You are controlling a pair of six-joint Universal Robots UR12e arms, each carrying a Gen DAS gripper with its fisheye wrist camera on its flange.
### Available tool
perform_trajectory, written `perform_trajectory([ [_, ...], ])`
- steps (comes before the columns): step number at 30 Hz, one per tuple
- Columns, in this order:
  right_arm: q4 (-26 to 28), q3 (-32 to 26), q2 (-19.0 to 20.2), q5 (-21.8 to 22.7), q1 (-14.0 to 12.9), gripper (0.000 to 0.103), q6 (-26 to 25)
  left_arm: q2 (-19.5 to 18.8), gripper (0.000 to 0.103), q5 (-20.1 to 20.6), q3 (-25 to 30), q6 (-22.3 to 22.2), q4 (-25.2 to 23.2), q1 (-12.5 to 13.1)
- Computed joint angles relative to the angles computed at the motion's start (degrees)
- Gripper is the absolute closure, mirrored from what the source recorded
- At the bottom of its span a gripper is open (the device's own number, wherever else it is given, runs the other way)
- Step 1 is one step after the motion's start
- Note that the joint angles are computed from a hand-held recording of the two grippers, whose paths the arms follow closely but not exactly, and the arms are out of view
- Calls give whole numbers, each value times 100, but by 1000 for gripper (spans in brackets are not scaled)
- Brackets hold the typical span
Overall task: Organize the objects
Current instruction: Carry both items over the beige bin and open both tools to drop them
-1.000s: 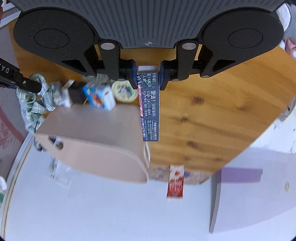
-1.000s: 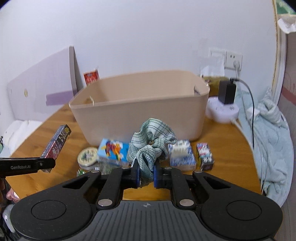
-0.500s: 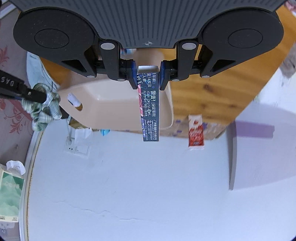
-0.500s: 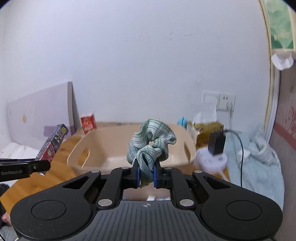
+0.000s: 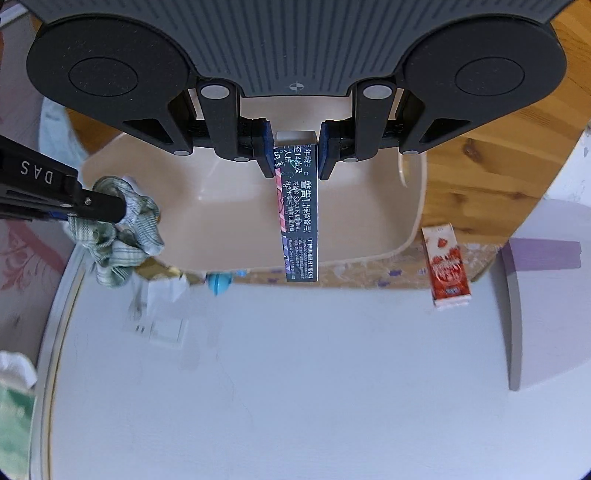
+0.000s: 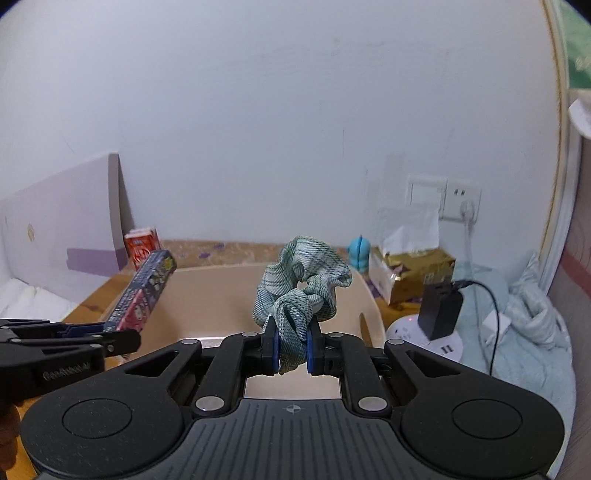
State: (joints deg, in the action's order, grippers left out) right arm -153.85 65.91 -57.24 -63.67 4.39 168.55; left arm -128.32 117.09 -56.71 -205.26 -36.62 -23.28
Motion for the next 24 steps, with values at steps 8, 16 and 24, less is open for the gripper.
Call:
perform_trajectory([
  [8, 765, -472, 300, -275, 147, 89, -496, -324, 79, -165, 415, -138, -812, 94],
  [16, 1012, -645, 432, -470, 182, 67, -578, -322, 68, -103, 363, -296, -788, 135],
  [24, 459, -217, 155, -311, 70, 36, -312, -135, 24, 89, 90, -191, -160, 14],
])
